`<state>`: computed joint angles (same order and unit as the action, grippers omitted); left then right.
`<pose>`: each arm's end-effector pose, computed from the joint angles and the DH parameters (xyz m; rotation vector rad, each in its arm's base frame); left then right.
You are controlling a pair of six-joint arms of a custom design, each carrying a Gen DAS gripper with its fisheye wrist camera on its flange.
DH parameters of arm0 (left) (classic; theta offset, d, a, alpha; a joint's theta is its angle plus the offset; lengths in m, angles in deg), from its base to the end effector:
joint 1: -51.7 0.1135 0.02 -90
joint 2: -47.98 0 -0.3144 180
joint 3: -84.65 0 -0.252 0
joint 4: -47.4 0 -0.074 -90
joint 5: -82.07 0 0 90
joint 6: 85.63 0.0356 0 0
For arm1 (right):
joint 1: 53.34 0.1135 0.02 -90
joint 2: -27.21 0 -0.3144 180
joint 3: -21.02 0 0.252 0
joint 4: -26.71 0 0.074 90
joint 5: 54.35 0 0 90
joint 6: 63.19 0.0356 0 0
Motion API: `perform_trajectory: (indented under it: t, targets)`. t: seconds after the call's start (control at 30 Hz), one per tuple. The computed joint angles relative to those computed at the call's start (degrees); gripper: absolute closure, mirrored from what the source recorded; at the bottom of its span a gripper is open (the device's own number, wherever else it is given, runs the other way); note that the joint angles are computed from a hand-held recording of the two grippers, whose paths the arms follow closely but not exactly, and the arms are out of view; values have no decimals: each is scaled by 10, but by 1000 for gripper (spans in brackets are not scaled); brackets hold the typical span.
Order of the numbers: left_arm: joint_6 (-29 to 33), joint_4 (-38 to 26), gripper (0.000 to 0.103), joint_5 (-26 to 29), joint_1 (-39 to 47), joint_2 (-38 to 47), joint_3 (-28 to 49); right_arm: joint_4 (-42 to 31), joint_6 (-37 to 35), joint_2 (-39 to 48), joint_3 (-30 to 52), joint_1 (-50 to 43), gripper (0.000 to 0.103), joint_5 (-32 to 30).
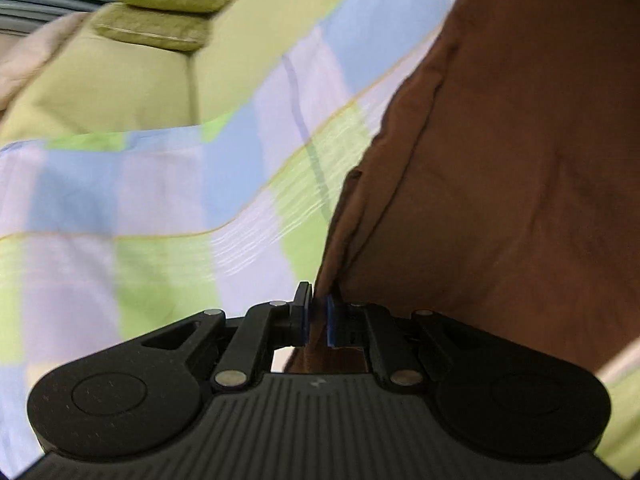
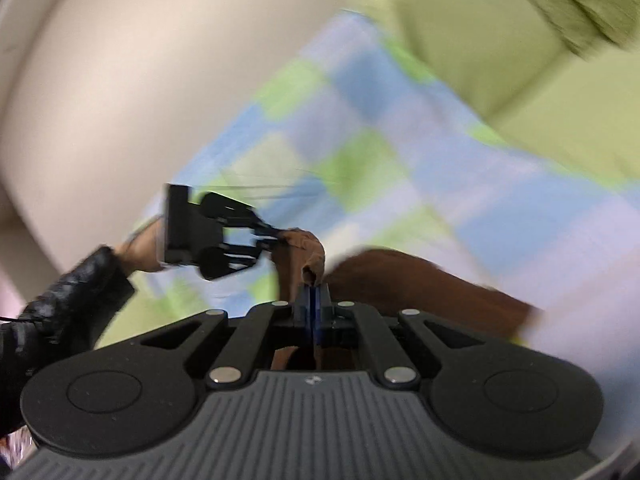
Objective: Fold clothes
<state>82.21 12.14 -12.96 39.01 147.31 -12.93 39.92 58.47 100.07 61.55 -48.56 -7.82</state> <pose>0.3706 -0.0803 0.2640 1.8001 1.8381 0.5698 0.2318 0.0440 0.2465 -0.0827 1.9725 1.1418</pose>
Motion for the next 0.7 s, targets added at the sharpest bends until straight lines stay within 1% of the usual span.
perform_trajectory:
  t: [0.03, 0.1, 0.17, 0.23, 0.27, 0.3, 0.33, 0.43, 0.5, 0.53, 0.6, 0.63, 0.7]
  targets:
    - [-4, 3, 96, -9, -6, 26, 11, 10, 0, 19, -2, -10, 102, -6]
    - [-7, -2, 96, -13, -9, 58, 34, 62, 7, 101, -7, -43, 102, -26]
    - [-12, -20, 96, -12, -10, 90, 67, 82, 8, 131, -4, -57, 102, -34]
    - [-25, -33, 91, -12, -11, 120, 96, 96, 0, 157, 6, -71, 102, -40]
    - [-31, -29, 85, -14, -11, 124, 95, 100, -4, 172, 13, -72, 102, -36]
    - [-38, -26, 81, -17, -11, 128, 93, 92, -15, 187, 25, -73, 102, -31]
    - [-45, -17, 79, -18, -10, 131, 88, 77, -32, 196, 31, -73, 102, -23]
    - [-64, 11, 77, -15, -8, 131, 72, 39, -79, 210, 37, -72, 102, -2]
    - [-77, 20, 64, -6, 2, 117, 60, 23, -92, 194, 30, -80, 102, 1]
    - [-85, 17, 62, 2, 10, 108, 56, 13, -96, 183, 28, -84, 102, 4]
    - [-125, 0, 60, 31, 48, 73, 47, -2, -108, 148, 21, -93, 99, 34]
    - [-142, -3, 58, 40, 63, 59, 42, -5, -109, 138, 21, -98, 98, 39]
    - [-180, -6, 56, 62, 97, 29, 28, -19, -108, 110, 18, -111, 98, 29]
